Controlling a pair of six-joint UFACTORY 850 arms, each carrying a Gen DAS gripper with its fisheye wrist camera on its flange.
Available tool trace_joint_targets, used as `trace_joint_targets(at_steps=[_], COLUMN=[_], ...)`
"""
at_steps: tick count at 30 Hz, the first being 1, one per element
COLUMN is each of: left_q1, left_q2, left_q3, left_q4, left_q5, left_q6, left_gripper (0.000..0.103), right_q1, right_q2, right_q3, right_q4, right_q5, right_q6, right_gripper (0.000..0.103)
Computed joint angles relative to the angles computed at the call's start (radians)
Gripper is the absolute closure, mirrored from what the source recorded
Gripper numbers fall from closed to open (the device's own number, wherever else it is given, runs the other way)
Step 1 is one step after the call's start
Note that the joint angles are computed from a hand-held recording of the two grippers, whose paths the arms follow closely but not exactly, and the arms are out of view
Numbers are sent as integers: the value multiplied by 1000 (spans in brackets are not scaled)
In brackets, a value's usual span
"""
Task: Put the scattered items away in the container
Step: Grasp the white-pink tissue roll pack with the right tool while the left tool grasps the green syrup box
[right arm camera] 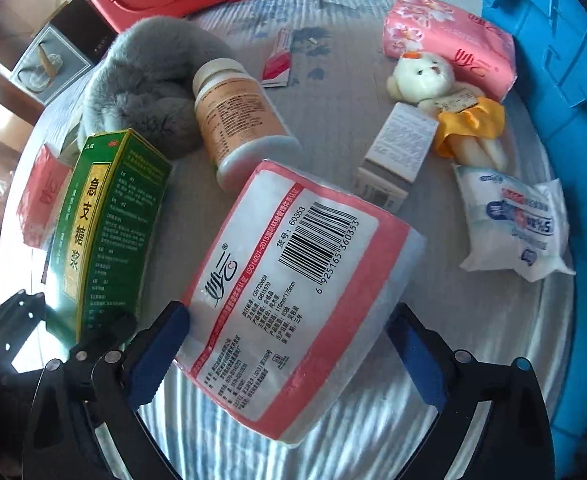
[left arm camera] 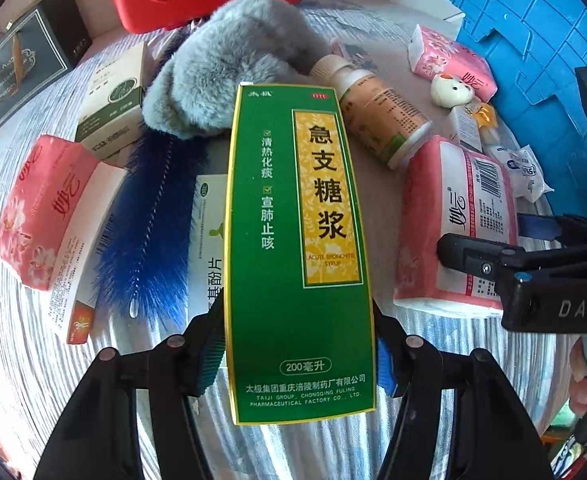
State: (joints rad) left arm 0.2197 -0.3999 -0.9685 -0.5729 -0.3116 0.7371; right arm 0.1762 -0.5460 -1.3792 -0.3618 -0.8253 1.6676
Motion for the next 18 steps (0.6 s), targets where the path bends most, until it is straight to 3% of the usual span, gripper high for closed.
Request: trace_joint_targets(at_steps=[3, 7, 11, 13, 15, 18], left_q1=[-1, 9, 8, -3, -5, 0], left_q2=[-2, -55, -71, -86, -82, -70], left_q3=[-19, -77, -84, -91, -83, -74], left_q4=[71, 124, 102, 105, 86, 35], left_q5=[18, 5, 10, 18, 37, 31], left_q6=[-73, -133, -102, -110, -89, -41], left_gripper=[41, 40, 40, 50, 50, 51], right_q1=[-4, -7, -15, -23, -23, -10], right_q2=[11, -7, -27, -26, -21, -28], right_q3=[-1, -24, -35, -16, 3, -20], right_q4=[-2, -4, 12, 28, 21, -8], right_q5=[-36, -22, -15, 22, 54, 14], right_q6=[12, 9, 6, 7, 29, 13], right_gripper=[3, 1, 1, 1, 3, 10])
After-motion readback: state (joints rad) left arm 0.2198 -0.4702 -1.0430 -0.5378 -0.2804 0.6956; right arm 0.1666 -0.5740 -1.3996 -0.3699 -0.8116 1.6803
